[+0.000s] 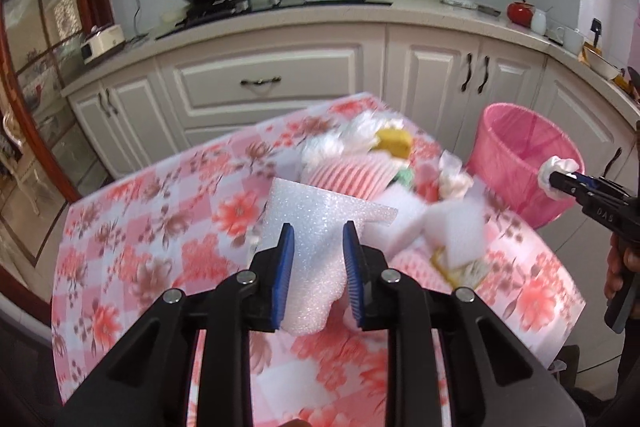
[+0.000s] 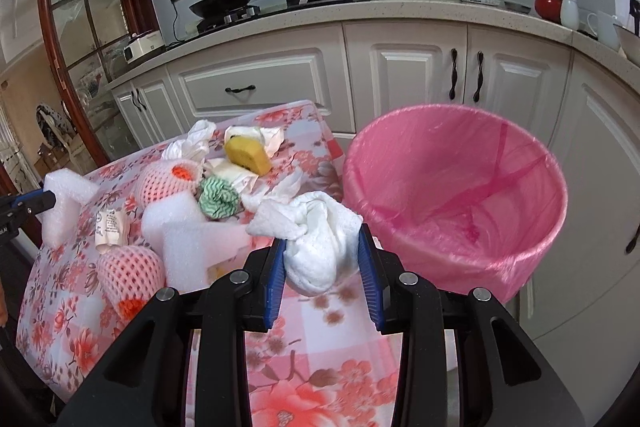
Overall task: Collect trash
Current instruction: 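Carry both items over the pink bin and open both tools to drop them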
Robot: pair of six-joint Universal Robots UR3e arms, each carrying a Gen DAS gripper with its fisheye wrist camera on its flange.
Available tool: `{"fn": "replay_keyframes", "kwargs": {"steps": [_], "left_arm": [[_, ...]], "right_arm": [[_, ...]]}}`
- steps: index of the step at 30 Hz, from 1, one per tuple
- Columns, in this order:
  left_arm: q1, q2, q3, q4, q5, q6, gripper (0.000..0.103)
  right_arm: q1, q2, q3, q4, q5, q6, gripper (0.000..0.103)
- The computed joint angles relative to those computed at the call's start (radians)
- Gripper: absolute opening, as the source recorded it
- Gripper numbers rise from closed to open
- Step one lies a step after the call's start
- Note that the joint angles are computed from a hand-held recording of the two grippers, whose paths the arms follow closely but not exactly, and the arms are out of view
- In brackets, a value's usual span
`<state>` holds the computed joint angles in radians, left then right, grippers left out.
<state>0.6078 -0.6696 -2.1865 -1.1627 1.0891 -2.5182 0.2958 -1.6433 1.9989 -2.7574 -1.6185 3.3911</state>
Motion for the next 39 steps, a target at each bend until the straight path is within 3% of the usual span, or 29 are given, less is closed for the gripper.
{"fn": "replay_keyframes", "kwargs": {"steps": [4,9,18,26,30,31,34,39], "left_arm": [[-0.294,-0.239,0.080,0.265,0.153,-0.197,0.024],[-0.563,-0.512,0.244,0.418,0.264,-0.346,0.024],[-0.917,-0.987,0.680,0.461,0.357,-0.505,0.024],[-1.040,-1.319,1.069,0.354,0.355,-0.596,0.023],[-1.066,-1.426,1.200,0.305,0.346,-0.616,0.024],[-1.072,-1.452,1.232,0.291,0.343,-0.621,0.024],[-1.080,-1.493,1.276,0.268,0.344,-0.633,0.041],[-1.058,-1.440,1.160,0.340,0.327,-0.654,0.043]], "right_arm": [[-0.062,-0.009,-0.032,0.029,0.032,-0.046,0.034],[-0.148,-0.020,-0.057,0.062,0.067,-0.093,0.034],[-0.335,-0.033,-0.051,0.105,0.143,-0.179,0.034],[-0.440,-0.056,-0.009,0.104,0.152,-0.232,0.038],[-0.465,-0.061,0.008,0.091,0.146,-0.229,0.062],[-0.471,-0.067,0.018,0.085,0.147,-0.229,0.064],[-0.485,-0.083,0.038,0.084,0.148,-0.234,0.065],[-0.522,-0.147,0.096,0.088,0.164,-0.238,0.072]]}}
